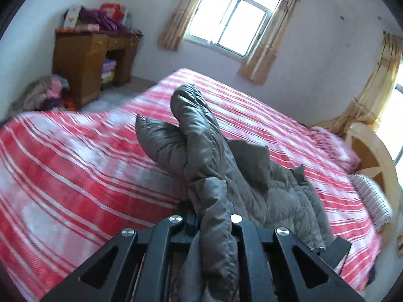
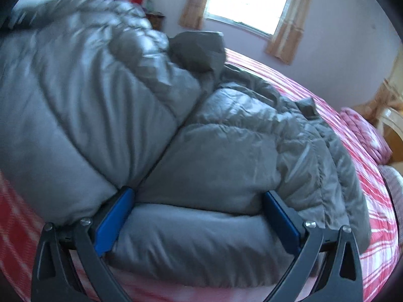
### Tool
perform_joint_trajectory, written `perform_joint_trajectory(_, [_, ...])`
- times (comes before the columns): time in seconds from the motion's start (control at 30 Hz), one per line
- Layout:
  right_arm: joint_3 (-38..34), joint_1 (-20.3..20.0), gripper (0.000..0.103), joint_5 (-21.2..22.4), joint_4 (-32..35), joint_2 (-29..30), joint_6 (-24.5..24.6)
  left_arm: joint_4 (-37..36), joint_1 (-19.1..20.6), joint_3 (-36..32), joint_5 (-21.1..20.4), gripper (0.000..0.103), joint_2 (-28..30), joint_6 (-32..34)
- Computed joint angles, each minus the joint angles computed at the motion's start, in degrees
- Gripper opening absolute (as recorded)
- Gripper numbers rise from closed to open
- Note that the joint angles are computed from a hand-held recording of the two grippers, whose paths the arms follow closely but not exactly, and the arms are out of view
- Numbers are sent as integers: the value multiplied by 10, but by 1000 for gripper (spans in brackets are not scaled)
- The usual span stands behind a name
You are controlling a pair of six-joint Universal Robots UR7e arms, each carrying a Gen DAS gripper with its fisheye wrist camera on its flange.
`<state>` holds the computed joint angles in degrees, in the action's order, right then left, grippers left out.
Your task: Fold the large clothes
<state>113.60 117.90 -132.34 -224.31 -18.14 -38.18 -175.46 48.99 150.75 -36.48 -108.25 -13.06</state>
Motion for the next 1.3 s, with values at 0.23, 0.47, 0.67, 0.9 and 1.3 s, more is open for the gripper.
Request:
perform_joint_trajectory(0.23, [58,13,103,82,100,-103,61,-59,88,-5,-25,6,31,14])
perform_joint_trajectory(0.47, [-57,12,103,49,125,-102,79,-122,115,2,-50,6,51,32])
perform_joint_trajectory(0.67, [-203,-2,103,9,268,-28,125,-111,109,9,-55,6,30,47])
perform_joint_trajectory(0.9, [-204,-21,103,6,317,-22,139,-79,93,2,-30,6,30,36])
perform_joint_trajectory(1.3, [6,-49,103,4,94,-158,22,88,-86,-38,158,6,91,-67])
